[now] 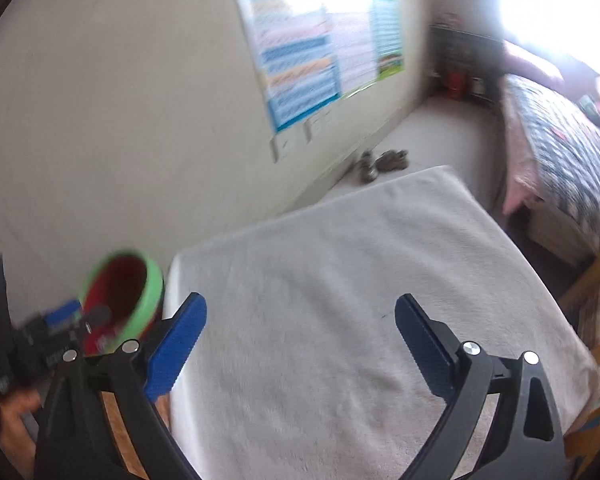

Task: Collect trash

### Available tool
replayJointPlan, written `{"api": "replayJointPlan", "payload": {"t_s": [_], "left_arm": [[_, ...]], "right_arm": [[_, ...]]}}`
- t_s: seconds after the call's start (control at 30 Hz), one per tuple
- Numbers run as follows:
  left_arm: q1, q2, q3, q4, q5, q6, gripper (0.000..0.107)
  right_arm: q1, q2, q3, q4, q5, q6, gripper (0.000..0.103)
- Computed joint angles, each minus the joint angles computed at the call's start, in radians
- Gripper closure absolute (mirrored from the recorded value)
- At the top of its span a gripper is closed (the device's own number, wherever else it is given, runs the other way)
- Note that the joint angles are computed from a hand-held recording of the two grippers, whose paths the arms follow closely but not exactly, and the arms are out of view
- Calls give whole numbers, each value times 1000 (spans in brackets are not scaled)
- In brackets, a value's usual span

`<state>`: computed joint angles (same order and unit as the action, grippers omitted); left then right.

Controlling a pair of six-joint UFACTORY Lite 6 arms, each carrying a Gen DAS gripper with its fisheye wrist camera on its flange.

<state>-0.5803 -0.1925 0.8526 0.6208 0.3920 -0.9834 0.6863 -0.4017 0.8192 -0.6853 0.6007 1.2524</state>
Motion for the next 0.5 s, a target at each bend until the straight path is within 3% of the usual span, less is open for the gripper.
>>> {"api": "replayJointPlan", "payload": {"t_s": [0.07, 0.23, 0.33, 0.43, 0.5], "left_arm": [[-110, 25, 69, 141, 22, -164, 13], [-332, 137, 275, 509, 128, -551, 9], [-419, 248, 446, 581, 240, -634, 9], [-503, 374, 629, 586, 441, -666, 9], [-540, 401, 676, 575, 504, -688, 9]], "right_arm": [[33, -81, -33, -108, 66, 86, 7], [170, -291, -125, -366, 297, 267, 7], [247, -393, -162, -422, 455, 305, 7], [301, -456, -190, -454, 622, 342, 7], [288, -483, -197, -454, 667, 376, 7]]}}
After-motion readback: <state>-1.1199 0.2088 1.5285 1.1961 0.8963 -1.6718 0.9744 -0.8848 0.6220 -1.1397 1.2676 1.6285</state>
